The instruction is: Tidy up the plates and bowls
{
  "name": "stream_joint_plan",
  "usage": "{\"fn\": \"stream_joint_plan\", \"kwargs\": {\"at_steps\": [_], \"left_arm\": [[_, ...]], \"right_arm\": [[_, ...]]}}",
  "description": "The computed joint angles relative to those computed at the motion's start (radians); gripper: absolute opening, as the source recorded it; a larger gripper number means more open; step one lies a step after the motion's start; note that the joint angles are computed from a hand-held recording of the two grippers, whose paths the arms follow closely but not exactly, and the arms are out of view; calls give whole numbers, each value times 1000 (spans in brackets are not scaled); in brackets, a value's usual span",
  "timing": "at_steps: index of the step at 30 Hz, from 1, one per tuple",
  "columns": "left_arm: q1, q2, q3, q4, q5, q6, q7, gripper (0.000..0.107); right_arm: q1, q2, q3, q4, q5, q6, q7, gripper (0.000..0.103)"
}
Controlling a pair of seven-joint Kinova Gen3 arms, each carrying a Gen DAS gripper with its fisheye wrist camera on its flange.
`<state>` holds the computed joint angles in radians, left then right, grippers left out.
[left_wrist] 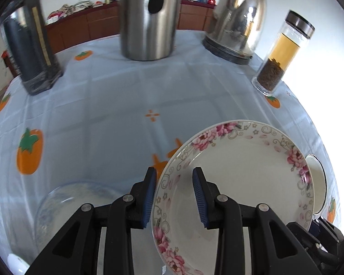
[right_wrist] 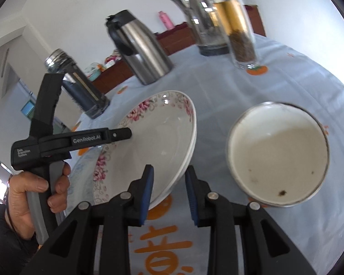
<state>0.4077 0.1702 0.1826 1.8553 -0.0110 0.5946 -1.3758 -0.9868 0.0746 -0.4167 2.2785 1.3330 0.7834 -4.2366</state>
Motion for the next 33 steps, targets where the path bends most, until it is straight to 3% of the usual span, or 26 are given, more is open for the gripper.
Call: {"fn": "stream_joint_plan", "kwargs": {"at_steps": [4,9,15,19,27,33], "left_arm": [[-29,-45,-11,36,14,-1,-14,35],[-60,-96,-19,69,18,13,-17,35],[-101,-174,-28,118,28,20,-37,35],[-135,-233,-46,155,90,18,-93,35],[-184,-302,-68,200,96,29,-120,35],[-221,-323,-75,240,89,27,-129,35]], "right_arm": [[22,0,11,-17,25,-66,54,29],[48,2,27,-69,-41,-142,199,29],[42,8,33,-141,-152,-156,383,29],[21,23,38,-184,-205,-141,460,29],[-19,77,65,-291,-331,-122,636,29],[-25,116,110,-338,-438,-186,768,28]]}}
